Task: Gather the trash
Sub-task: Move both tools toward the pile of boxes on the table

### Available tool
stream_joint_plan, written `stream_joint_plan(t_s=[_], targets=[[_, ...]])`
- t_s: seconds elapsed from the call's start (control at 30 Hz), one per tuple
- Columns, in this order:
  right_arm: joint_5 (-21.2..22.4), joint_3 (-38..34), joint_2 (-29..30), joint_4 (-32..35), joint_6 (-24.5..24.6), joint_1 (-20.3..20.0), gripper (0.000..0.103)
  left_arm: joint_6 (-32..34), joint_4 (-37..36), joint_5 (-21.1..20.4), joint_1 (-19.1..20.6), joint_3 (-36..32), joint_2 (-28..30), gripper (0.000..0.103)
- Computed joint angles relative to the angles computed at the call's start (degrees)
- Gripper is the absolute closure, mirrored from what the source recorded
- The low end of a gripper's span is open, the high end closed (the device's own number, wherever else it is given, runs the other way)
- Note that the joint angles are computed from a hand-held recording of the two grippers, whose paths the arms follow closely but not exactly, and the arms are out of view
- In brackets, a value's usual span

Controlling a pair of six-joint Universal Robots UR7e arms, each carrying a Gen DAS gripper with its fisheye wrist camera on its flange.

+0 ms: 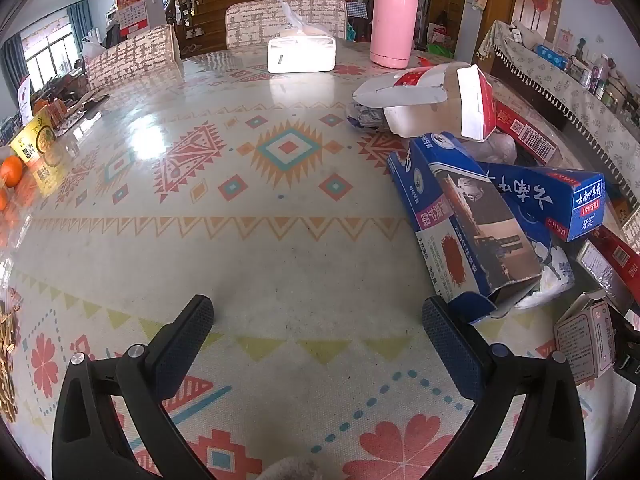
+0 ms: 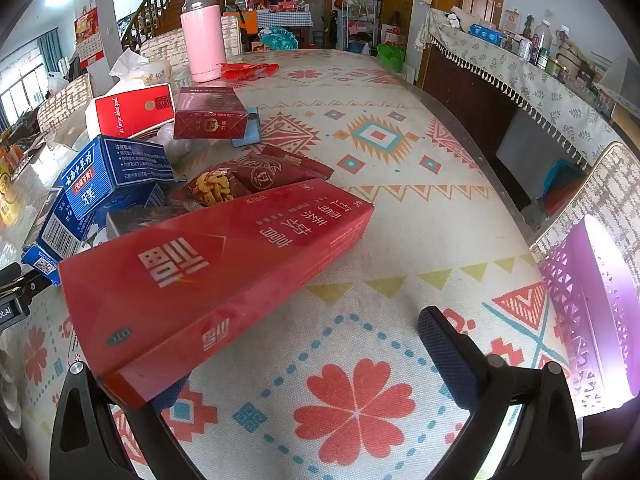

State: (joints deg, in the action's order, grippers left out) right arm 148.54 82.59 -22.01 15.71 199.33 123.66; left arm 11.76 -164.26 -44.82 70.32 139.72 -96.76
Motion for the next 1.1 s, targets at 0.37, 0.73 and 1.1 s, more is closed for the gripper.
stream_joint_plan(t_s=[0.37, 0.73, 1.1], targets=[[-0.06, 0.35, -0.14, -0.69, -0.49, -0.19, 0.0, -1.59, 4.6, 0.21, -0.17, -1.26, -0.53, 0.0], [-3.89, 0.71, -0.44, 5.75, 2.41, -0.17, 0.0, -1.47, 12.13, -1.45, -0.79, 1.0, -7.02, 0.0], [-0.46, 11.05, -4.69, -4.6, 5.72, 7.77, 0.0, -12.68, 34.88, -0.24, -13.89, 7.08, -33.85, 0.0]])
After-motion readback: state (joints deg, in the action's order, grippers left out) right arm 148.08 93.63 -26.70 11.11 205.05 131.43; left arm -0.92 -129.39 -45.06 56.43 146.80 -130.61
